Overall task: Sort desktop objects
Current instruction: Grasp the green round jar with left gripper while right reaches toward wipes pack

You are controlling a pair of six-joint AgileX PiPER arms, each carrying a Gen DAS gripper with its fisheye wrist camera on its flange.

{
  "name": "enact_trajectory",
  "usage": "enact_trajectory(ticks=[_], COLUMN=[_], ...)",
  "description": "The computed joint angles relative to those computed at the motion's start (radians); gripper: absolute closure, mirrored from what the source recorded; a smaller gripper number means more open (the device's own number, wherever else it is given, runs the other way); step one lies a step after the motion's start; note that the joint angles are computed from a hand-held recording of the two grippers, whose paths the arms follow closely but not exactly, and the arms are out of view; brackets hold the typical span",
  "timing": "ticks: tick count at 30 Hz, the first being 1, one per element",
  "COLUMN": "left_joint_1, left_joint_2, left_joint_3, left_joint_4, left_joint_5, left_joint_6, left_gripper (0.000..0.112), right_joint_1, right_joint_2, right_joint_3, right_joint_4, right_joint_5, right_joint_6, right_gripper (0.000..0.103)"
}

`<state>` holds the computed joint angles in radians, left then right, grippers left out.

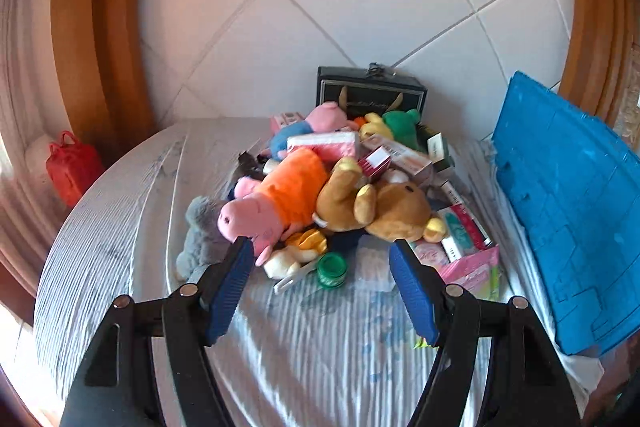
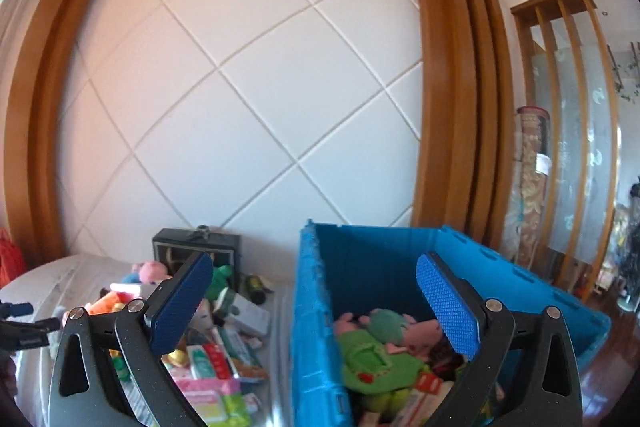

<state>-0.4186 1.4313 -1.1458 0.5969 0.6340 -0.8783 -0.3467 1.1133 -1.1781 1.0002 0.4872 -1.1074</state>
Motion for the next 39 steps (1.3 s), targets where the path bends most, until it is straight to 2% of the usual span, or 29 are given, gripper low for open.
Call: enact_trajectory(ticks=[2,5,8,10,14,19,23,26,31,34,35,39], left_joint_1=[0.042,0.091,0.104,0.104,0.109,0.12,0.116,0.129,0.136,0.15,0.151,0.15], left_joint_2=[-0.001,0.021,0.065,0.106,0.191,0.303,0.418,0.505,0.651,0.687,0.693,0.686], left_joint_3=[0.053,0.117,0.158,0.16,0.127,0.05,-0.066,-0.168,-0.348,-0.391,-0.401,-0.392], left_joint_4=[-0.051,-0.15,-0.185,-0.183,-0.223,-0.32,-0.288,-0.347,-0.406,-0.466,-0.469,-0.476], left_joint_5=[-0.034,-0.098,-0.136,-0.149,-0.167,-0.184,-0.169,-0.169,-0.107,-0.128,-0.129,-0.136], left_joint_6=[0.046,0.133,0.175,0.185,0.234,0.347,0.34,0.396,0.451,0.508,0.52,0.574], left_gripper=[0.043,0.043,0.043,0.043,0.043,0.043,0.043,0.043,0.043,0.06,0.07,0.07], right_joint_1=[0.1,0.273,0.378,0.408,0.399,0.398,0.395,0.393,0.384,0.381,0.381,0.374], right_joint_2=[-0.015,0.002,0.073,0.134,0.28,0.438,0.514,0.551,0.613,0.658,0.669,0.712], right_joint_3=[0.056,0.13,0.174,0.198,0.201,0.154,0.109,0.082,0.023,-0.022,-0.033,-0.092], right_joint_4=[-0.041,-0.237,-0.423,-0.483,-0.506,-0.637,-0.653,-0.666,-0.715,-0.745,-0.746,-0.725], right_joint_5=[-0.042,-0.122,-0.138,-0.136,-0.096,-0.048,-0.014,-0.007,0.014,0.038,0.043,0.066], right_joint_6=[0.02,0.176,0.342,0.399,0.412,0.529,0.563,0.585,0.646,0.683,0.688,0.705], right_gripper=[0.0,0.0,0.0,0.0,0.0,0.0,0.0,0.0,0.0,0.0,0.0,0.0])
